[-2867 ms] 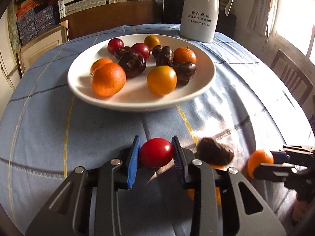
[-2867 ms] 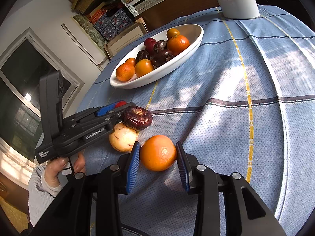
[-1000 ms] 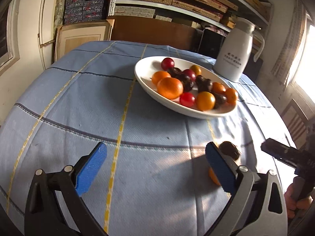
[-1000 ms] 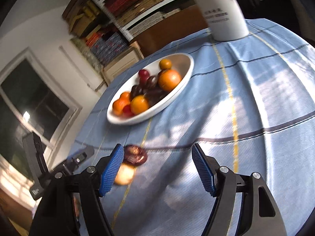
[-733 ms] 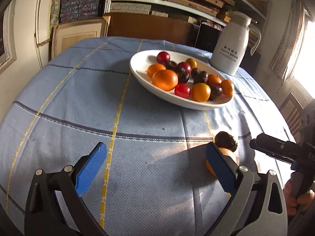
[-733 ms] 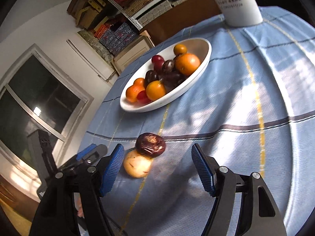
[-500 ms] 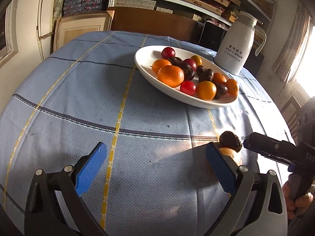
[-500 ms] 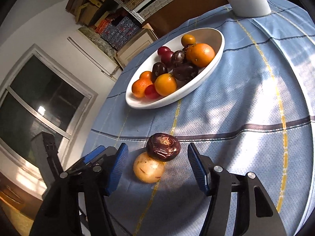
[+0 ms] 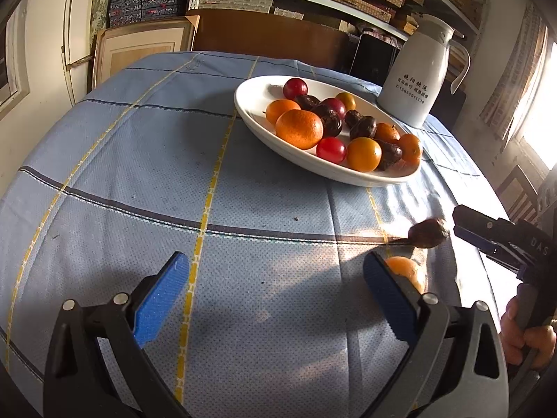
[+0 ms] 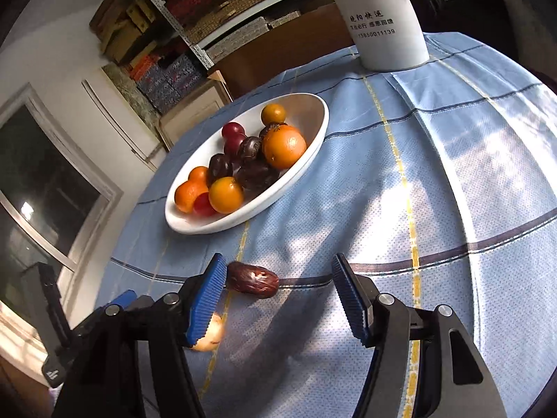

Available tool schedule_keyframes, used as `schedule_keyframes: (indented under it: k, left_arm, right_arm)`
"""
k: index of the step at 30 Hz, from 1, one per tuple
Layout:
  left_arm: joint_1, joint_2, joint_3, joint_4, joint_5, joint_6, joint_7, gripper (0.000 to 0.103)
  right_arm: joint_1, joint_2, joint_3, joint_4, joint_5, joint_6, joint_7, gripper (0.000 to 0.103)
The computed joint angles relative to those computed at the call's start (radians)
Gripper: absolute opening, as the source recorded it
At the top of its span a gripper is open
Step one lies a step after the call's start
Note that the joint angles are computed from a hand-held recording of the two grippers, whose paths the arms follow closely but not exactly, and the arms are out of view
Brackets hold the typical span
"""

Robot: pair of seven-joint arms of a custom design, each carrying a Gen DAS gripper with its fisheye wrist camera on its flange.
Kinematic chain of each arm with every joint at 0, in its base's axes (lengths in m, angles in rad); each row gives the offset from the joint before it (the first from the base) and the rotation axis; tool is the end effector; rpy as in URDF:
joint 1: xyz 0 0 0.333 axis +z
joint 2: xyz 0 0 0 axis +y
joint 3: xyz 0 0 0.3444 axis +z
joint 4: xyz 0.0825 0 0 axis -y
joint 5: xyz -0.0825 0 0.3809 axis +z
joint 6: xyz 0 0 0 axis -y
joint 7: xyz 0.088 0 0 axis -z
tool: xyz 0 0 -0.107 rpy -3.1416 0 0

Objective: Organize fruits
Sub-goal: 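Grasp a dark brown fruit with the right gripper while the left gripper grasps a pale yellow fruit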

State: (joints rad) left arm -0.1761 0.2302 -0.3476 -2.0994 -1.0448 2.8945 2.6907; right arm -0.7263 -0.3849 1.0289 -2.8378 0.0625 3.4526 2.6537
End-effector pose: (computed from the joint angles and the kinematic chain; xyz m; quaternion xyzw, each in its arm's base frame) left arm 0.5518 -0.2487 0.3865 -0.4116 0.8338 -0.3611 0.0705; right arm 0.3890 0.1176 0.3856 -0.3660 0.8282 -0.1891 0.3801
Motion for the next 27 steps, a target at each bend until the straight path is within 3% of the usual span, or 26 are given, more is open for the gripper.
schedule_keyframes:
  k: [7,15,20,27]
  left_arm:
    - [-0.011,0.002,0.011,-0.002,0.036,-0.003,-0.033,0.098]
    - [-0.003,0.008,0.008,0.001,0.071,-0.013,-0.067,0.098]
    - [-0.003,0.010,0.009,-0.001,0.091,-0.011,-0.087,0.098]
    - [-0.001,0.017,0.005,0.001,0.129,-0.010,-0.118,0.098]
  right_arm:
    - [-0.110,-0.070,0.122,0.104,-0.121,-0.190,-0.025,0.064]
    - [0.009,-0.074,0.020,0.054,-0.222,-0.148,0.032,0.063]
    - [0.022,0.009,-0.019,0.080,-0.293,-0.174,0.062,0.046]
    - [-0.060,0.022,0.055,0.148,-0.403,-0.256,0.111,0.044]
